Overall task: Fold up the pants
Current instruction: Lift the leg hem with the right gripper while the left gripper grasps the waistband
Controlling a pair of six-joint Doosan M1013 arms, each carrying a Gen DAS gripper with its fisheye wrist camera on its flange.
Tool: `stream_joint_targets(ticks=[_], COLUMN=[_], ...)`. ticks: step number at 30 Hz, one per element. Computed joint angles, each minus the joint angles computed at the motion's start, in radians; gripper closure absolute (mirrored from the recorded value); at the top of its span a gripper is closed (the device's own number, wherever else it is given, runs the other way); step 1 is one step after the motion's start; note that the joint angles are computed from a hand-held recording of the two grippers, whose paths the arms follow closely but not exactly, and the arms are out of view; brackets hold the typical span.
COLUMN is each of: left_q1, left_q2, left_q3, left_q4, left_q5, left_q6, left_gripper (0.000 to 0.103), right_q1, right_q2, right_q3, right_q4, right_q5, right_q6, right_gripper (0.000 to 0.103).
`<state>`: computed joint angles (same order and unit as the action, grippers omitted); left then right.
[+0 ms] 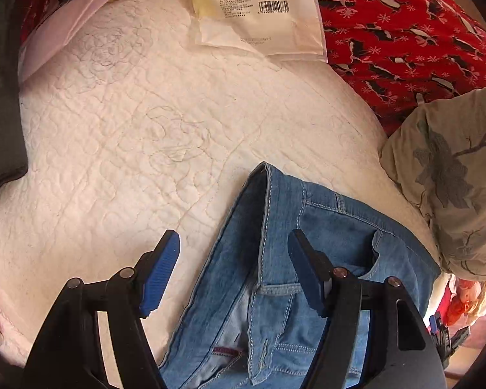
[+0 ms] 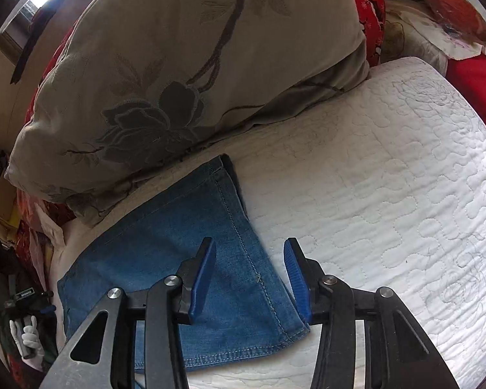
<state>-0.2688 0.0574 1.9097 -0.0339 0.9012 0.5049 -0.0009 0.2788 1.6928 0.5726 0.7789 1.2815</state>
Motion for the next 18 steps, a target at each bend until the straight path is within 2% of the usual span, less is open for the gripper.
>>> stream_joint_targets(ticks=[2, 5, 9, 14, 18], left_q1=[0.007, 0.012, 0.014, 0.034, 0.045], left_q2=[0.014, 0.039, 0.065, 0.085, 0.109], left_q3=[-0.006, -0.023, -0.044, -0.056, -0.071], left_q4=[-0.019, -0.036, -0.049, -0.084, -0.123], left_q5=[-0.021, -0.024, -0.013, -0.03, -0.022], left_q6=[0.027, 0.086, 0.144, 0.168, 0.198], left_gripper=[0.034, 0.034, 0.034, 0.034, 0.034], right_q1=[0.009, 0.022, 0.04, 0.068, 0.085], right_q2=[0.024, 0.064, 0.116, 0.174, 0.181], right_q3=[-0.025, -0.066, -0.118, -0.176, -0.179], right_q4=[0.009, 0.011, 0.002, -0.028, -0.043], right_q5=[0.0, -0.003, -0.015, 0.016, -0.011], right_q6=[-0.008, -0.01, 0.011, 0.023, -0.006], right_gripper=[0.057, 0.045, 0.044, 0.044, 0.035])
